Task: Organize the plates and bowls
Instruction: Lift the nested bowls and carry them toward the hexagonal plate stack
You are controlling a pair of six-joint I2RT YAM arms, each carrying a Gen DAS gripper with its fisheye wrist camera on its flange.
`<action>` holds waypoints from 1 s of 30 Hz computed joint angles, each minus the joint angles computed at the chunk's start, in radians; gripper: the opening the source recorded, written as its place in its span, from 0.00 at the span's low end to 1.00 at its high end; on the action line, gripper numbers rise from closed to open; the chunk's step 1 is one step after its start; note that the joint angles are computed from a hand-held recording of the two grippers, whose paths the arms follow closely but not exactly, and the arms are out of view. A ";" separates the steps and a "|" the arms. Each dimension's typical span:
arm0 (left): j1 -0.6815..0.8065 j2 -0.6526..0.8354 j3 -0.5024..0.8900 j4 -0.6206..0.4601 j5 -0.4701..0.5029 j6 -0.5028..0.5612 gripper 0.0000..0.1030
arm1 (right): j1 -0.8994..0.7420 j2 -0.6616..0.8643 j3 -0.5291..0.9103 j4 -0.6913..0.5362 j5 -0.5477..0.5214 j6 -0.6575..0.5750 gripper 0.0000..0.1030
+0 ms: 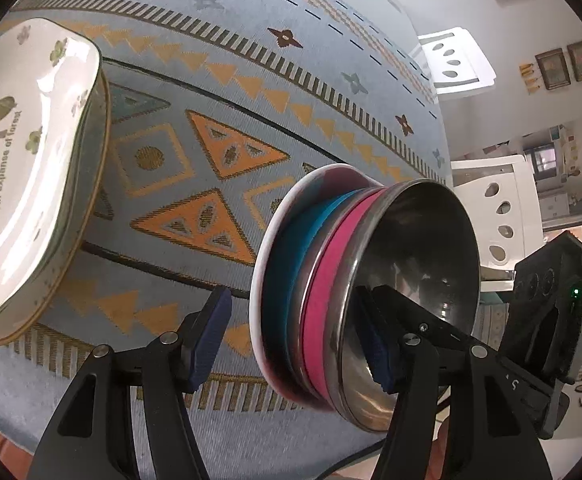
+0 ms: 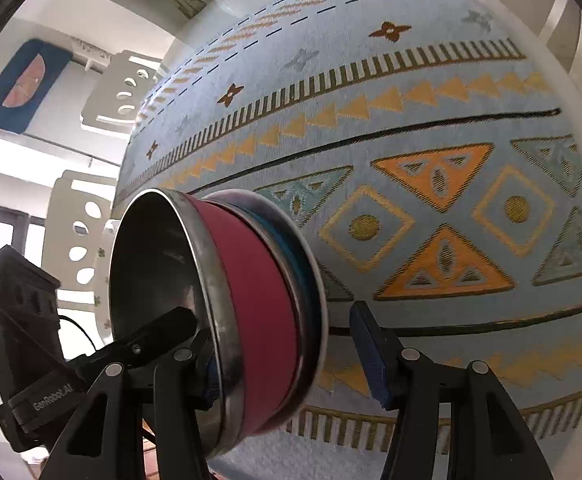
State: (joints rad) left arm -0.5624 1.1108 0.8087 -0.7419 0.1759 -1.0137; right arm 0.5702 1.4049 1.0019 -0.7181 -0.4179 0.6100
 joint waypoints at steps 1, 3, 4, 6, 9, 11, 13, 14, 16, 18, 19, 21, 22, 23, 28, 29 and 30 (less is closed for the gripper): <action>-0.001 0.001 -0.004 0.006 -0.002 -0.002 0.57 | 0.002 0.002 -0.003 0.011 -0.005 0.003 0.52; -0.002 0.004 -0.009 0.014 -0.004 -0.004 0.57 | 0.008 0.007 -0.004 0.025 -0.006 0.008 0.52; -0.002 0.005 -0.012 0.017 -0.003 -0.003 0.57 | 0.009 0.010 -0.004 0.031 -0.009 0.008 0.52; 0.004 -0.001 -0.025 0.033 -0.001 -0.005 0.57 | 0.010 0.017 -0.002 0.040 -0.012 0.011 0.52; 0.013 0.000 -0.038 0.056 0.012 0.006 0.53 | 0.008 0.021 -0.010 0.065 -0.023 0.018 0.52; 0.021 -0.010 -0.057 0.093 0.040 0.012 0.47 | 0.008 0.023 -0.015 0.084 -0.024 0.024 0.53; 0.007 -0.005 -0.046 0.088 0.018 0.015 0.47 | 0.010 0.012 -0.025 0.094 -0.015 0.012 0.52; -0.003 -0.004 -0.041 0.083 0.002 0.025 0.46 | 0.010 0.008 -0.027 0.095 -0.012 0.000 0.51; -0.018 -0.006 -0.038 0.081 -0.018 0.027 0.45 | 0.022 -0.001 -0.024 0.090 0.014 -0.031 0.50; -0.019 -0.007 -0.039 0.086 -0.016 0.033 0.43 | 0.045 -0.010 -0.015 0.080 0.060 -0.061 0.49; -0.018 -0.008 -0.038 0.085 -0.013 0.036 0.43 | 0.057 -0.011 -0.005 0.072 0.088 -0.081 0.49; -0.021 -0.009 -0.032 0.083 -0.023 0.044 0.43 | 0.065 -0.014 0.004 0.067 0.113 -0.109 0.48; -0.025 -0.011 -0.027 0.079 -0.033 0.047 0.43 | 0.069 -0.019 0.008 0.068 0.126 -0.124 0.47; -0.025 -0.012 -0.023 0.080 -0.042 0.048 0.43 | 0.071 -0.022 0.010 0.072 0.133 -0.131 0.47; -0.017 -0.006 0.008 0.052 -0.064 0.067 0.43 | 0.064 -0.012 0.026 0.083 0.127 -0.145 0.46; -0.016 -0.011 0.013 0.046 -0.068 0.069 0.43 | 0.065 -0.009 0.032 0.080 0.127 -0.144 0.46; -0.015 -0.014 0.021 0.038 -0.072 0.071 0.43 | 0.065 -0.007 0.042 0.074 0.126 -0.144 0.46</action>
State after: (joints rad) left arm -0.5778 1.0970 0.8295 -0.7040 0.1042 -0.9428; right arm 0.6350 1.3983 1.0437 -0.6438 -0.2918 0.4658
